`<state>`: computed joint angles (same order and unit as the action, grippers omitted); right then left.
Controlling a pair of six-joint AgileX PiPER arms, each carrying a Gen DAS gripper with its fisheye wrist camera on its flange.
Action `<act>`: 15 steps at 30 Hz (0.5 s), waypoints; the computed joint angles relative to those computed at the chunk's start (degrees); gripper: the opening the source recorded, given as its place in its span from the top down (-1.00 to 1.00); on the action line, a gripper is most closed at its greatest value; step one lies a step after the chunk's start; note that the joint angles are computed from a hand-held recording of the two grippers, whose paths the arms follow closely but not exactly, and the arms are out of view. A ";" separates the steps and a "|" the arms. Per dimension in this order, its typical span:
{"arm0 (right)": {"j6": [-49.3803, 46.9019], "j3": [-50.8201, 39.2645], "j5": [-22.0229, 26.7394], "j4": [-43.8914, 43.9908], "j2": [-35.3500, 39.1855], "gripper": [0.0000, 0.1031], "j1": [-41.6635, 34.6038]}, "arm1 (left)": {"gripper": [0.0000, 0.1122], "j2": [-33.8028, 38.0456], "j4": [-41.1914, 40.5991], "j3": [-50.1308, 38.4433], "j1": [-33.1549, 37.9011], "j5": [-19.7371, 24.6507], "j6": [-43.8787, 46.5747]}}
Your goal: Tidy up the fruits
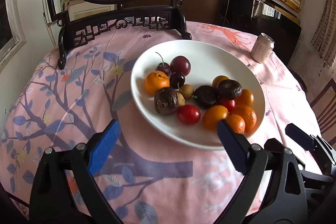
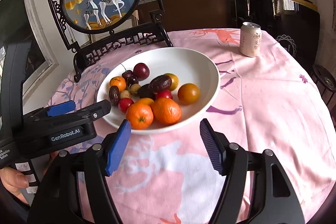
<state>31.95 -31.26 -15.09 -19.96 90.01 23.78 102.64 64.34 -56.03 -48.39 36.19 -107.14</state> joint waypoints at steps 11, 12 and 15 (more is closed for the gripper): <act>-15.26 10.65 -5.07 17.70 -2.75 -0.32 4.44 | -0.74 -1.48 1.97 6.77 -11.10 6.35 -9.51; -16.43 11.21 -5.61 19.06 -2.73 -0.32 4.79 | -0.74 -1.37 1.83 6.91 -11.86 6.98 -9.89; -20.75 12.44 -6.67 24.00 -2.77 -0.32 5.97 | -0.74 -1.58 1.48 7.84 -13.36 7.05 -10.83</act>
